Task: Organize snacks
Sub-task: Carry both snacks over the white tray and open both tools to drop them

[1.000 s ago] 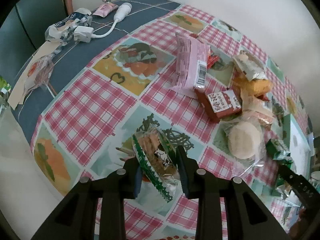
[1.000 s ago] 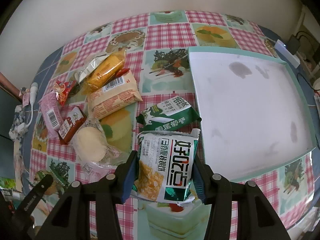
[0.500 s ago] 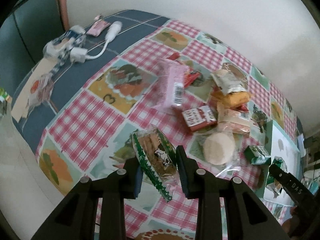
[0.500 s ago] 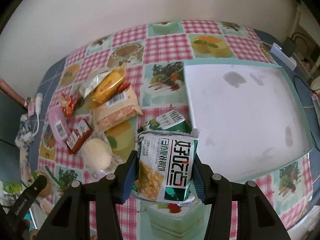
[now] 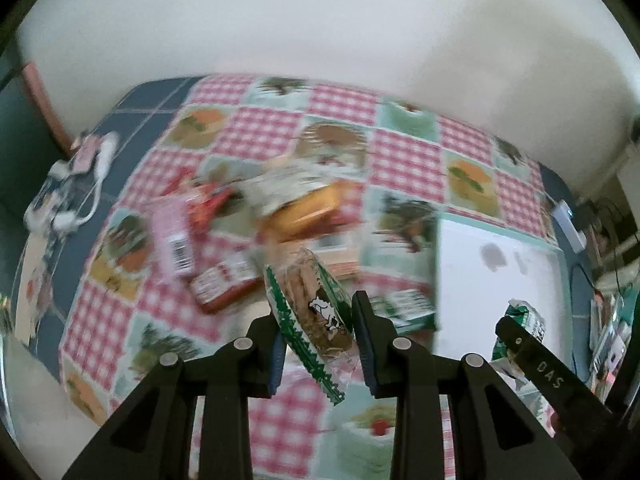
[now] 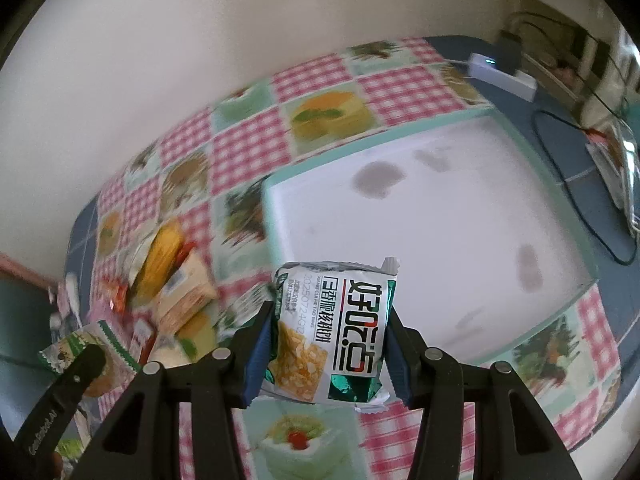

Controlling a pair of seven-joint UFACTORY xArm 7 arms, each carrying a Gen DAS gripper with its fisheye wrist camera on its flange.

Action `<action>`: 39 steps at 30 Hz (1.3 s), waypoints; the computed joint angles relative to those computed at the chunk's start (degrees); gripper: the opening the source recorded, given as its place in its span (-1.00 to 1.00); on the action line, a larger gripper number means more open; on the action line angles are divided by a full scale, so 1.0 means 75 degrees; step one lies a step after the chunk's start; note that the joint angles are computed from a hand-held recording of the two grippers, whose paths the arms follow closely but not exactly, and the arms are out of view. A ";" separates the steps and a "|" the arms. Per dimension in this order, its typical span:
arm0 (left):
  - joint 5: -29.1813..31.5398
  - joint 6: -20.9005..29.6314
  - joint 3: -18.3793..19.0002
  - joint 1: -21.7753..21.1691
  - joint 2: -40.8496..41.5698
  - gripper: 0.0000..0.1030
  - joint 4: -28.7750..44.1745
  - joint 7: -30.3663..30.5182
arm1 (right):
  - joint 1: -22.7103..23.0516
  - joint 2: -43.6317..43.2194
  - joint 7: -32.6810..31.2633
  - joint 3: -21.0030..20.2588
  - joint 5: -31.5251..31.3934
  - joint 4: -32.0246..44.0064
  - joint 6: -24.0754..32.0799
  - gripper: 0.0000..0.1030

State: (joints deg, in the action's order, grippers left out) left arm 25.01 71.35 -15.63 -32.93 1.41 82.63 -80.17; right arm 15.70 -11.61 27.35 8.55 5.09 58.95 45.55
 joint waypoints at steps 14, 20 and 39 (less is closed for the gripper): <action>-0.0163 0.0439 0.0909 -0.1226 0.3899 -0.37 0.4681 0.1537 | -0.0944 0.0524 0.0642 -0.0474 -0.0798 0.0203 0.0008 0.04; -0.0493 0.0519 0.1497 -0.1593 0.5214 -0.36 0.6427 0.2015 | -0.1193 0.0975 0.0679 -0.0651 -0.0879 0.0460 0.0034 0.03; -0.0954 0.1051 0.2224 -0.1825 0.5666 0.59 0.7130 0.1974 | -0.1287 0.1515 0.0883 -0.0734 -0.1639 0.0961 0.0111 0.56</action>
State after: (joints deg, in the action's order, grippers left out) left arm 17.85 79.23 1.05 -46.61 43.91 136.11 -65.36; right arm 6.05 -0.25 33.98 3.05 -7.20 66.16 46.38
